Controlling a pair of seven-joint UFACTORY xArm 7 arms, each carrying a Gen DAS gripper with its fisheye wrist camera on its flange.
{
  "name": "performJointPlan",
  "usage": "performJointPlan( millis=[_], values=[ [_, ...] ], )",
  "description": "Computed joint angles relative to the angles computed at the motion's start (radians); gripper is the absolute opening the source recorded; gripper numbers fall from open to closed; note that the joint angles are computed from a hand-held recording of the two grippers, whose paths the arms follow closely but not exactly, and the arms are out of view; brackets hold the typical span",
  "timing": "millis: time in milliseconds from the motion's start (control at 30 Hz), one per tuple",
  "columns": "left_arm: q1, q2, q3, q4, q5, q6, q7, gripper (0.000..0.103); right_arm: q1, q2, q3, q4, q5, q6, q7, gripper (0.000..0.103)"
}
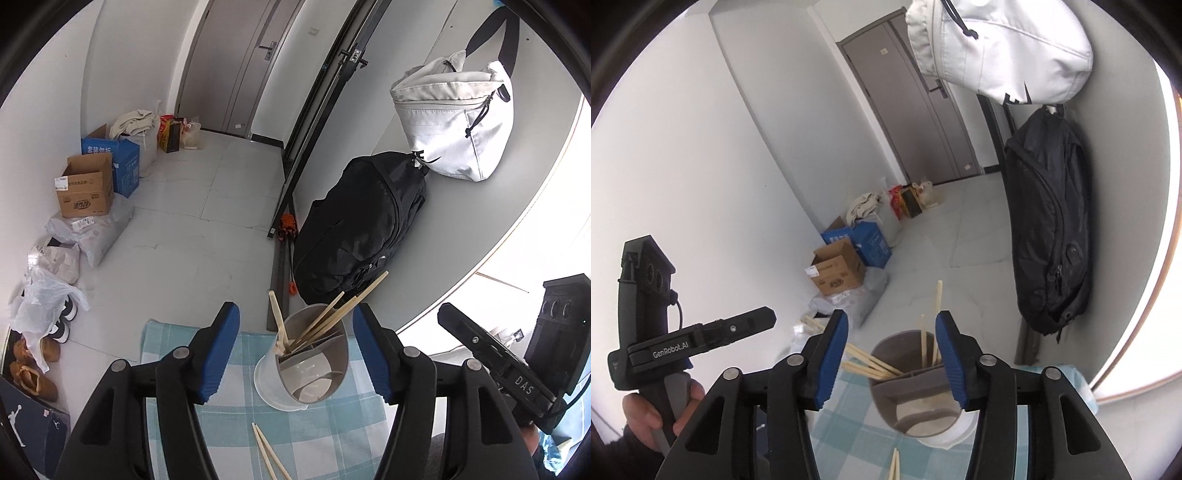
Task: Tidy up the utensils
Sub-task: 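Move both grippers down toward the last chopsticks on the cloth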
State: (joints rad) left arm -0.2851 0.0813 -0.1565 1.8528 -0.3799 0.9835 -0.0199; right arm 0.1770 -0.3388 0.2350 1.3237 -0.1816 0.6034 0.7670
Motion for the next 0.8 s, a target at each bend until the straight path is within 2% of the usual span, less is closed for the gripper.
performJointPlan(
  millis=[67, 167, 367, 567, 667, 800],
  values=[
    [-0.003, -0.029, 0.001, -0.028, 0.017, -0.010, -0.005, 0.060, -0.001, -0.014, 0.008, -0.004, -0.010, 0.009, 0.003, 0.054],
    [-0.005, -0.069, 0.004, -0.071, 0.031, -0.032, -0.012, 0.074, -0.007, -0.040, 0.024, -0.016, -0.026, 0.016, 0.020, 0.058],
    [-0.015, -0.155, 0.006, -0.179, 0.064, -0.101, -0.021, 0.075, -0.015, -0.100, 0.051, -0.059, -0.039, 0.030, 0.052, 0.062],
    [-0.024, -0.242, -0.003, -0.299, 0.144, -0.179, -0.062, 0.076, -0.028, -0.170, 0.084, -0.128, -0.051, 0.011, 0.092, 0.070],
    [-0.027, -0.290, -0.012, -0.369, 0.191, -0.228, -0.081, 0.084, -0.042, -0.207, 0.105, -0.170, -0.061, -0.012, 0.119, 0.075],
    [-0.031, -0.345, -0.017, -0.462, 0.224, -0.299, -0.096, 0.085, -0.048, -0.250, 0.129, -0.226, -0.063, -0.029, 0.141, 0.081]
  ],
)
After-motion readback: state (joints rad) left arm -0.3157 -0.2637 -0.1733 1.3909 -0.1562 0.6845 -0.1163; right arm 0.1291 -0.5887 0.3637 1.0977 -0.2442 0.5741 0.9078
